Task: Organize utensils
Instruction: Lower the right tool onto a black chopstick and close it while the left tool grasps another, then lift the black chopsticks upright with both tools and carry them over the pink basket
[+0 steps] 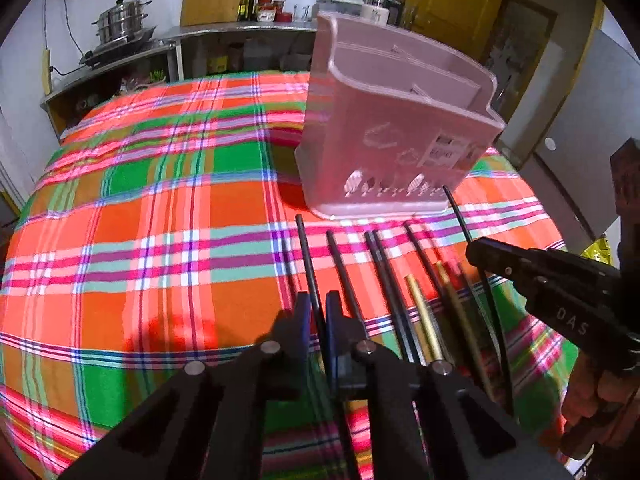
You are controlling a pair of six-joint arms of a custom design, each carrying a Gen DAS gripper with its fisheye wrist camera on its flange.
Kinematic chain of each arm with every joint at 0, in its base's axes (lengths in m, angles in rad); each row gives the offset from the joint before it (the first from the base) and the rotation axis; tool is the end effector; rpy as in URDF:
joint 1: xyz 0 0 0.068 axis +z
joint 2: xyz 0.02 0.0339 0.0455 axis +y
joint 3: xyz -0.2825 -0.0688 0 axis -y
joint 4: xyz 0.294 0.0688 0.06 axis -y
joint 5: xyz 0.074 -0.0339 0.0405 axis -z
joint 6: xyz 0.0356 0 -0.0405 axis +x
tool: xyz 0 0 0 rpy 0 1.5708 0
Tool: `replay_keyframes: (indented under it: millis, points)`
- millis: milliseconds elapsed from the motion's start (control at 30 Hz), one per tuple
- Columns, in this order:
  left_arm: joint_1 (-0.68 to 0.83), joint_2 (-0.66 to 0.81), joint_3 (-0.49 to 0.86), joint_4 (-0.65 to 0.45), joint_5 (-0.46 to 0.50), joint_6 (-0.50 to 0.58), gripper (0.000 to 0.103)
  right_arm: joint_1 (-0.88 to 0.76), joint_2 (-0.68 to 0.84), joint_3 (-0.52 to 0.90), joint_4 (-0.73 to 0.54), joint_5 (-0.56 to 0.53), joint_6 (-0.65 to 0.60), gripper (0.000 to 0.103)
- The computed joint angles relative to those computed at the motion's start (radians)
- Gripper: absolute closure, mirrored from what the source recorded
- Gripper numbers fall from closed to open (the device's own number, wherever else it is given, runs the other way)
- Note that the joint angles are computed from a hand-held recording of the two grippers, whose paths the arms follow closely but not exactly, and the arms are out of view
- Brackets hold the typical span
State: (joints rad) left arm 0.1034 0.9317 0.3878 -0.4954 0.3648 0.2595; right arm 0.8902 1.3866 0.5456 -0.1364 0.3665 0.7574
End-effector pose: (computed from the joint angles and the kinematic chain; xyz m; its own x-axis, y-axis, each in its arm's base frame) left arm 0.1888 0.0068 0.1470 -0.8073 0.1572 -0.5688 0.3007 0.9390 -0.1672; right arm 0.1792 0.2010 0.1232 -0.7909 0.0424 -0.6104 -0.0772 0.9827 0.1683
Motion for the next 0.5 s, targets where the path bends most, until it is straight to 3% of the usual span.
replay_keyframes:
  millis: [500]
  points:
    - [0.127, -0.26, 0.132, -0.309, 0.144, 0.079, 0.097, 0.134, -0.242, 0.009, -0.177, 0.15, 0.057, 0.098]
